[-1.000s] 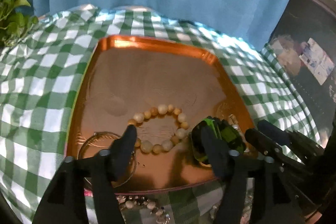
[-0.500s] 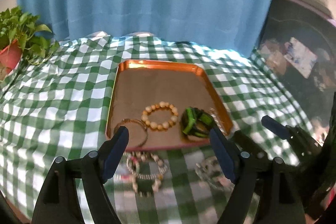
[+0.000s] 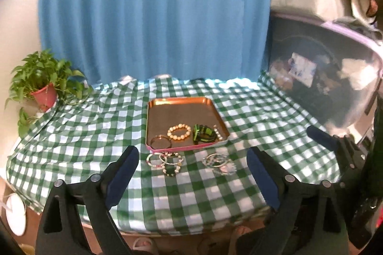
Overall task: Organize jewelry
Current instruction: 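Open both grippers and withdraw them from the tray, then reach the left gripper to the pink-white bead bracelet while the right reaches the crystal bracelet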
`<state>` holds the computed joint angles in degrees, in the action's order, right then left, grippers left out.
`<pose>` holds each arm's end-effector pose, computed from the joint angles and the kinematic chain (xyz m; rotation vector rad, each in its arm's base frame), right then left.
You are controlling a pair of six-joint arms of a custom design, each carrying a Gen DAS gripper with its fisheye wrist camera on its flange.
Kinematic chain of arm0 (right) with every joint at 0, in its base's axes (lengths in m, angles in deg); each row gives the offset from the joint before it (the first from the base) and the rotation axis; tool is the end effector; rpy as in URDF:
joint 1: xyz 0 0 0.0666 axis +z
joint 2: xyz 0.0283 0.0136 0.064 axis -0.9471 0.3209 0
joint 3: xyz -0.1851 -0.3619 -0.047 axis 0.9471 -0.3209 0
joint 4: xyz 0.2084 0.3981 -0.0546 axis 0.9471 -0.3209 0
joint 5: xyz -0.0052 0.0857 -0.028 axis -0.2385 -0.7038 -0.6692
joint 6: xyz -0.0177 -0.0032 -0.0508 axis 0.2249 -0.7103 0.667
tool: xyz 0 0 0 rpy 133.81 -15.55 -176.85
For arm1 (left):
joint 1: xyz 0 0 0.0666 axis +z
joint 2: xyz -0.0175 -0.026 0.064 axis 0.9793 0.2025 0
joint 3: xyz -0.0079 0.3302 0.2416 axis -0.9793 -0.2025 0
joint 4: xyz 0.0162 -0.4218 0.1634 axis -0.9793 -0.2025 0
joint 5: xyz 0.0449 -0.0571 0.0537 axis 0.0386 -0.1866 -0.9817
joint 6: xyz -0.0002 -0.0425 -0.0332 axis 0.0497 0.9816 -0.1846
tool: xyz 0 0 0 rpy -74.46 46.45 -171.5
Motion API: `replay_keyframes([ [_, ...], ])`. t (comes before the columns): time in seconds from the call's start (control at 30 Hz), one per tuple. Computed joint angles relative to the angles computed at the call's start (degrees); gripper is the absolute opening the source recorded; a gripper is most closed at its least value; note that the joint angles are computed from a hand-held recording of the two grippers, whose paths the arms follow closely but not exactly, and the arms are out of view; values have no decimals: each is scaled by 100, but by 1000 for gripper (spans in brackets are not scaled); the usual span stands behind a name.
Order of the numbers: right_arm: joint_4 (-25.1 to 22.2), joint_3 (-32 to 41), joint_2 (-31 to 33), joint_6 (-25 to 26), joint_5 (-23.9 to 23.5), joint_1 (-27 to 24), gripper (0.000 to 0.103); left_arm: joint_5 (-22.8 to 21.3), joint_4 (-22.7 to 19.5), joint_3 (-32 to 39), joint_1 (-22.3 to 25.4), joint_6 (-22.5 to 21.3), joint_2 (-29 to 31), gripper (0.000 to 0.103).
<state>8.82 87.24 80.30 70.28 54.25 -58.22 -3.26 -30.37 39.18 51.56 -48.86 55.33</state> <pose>0.4366 0.0837 0.4622 0.3122 2.0449 -0.2262 0.5054 -0.2630 0.5129 0.6851 2.1031 -0.4375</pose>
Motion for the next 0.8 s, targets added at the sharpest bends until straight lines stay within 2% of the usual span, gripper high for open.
replay_keyframes([
  [0.1, 42, -139, -370, -86, 91, 214, 102, -75, 129, -296, -25, 15, -417, 96],
  [0.2, -34, -217, -627, -135, 434, 458, 102, -53, 62, -444, -12, -38, -680, 99],
  [0.4, -140, -358, -805, -162, 374, 717, 102, 72, -35, -573, 33, 8, -823, 99],
  [0.47, -170, -379, -732, -151, 397, 751, 102, -31, -20, -580, 27, -75, -749, 99],
  [0.6, 15, -488, -577, -196, -4, 622, 102, -237, 99, -603, 52, -236, -505, 99],
  [0.73, 346, -553, -319, -149, -699, 331, 102, 180, 204, -565, 255, -210, -220, 99],
  [0.8, 599, -635, -235, -58, -646, 250, 102, 226, 246, -480, 346, -130, 12, 99],
])
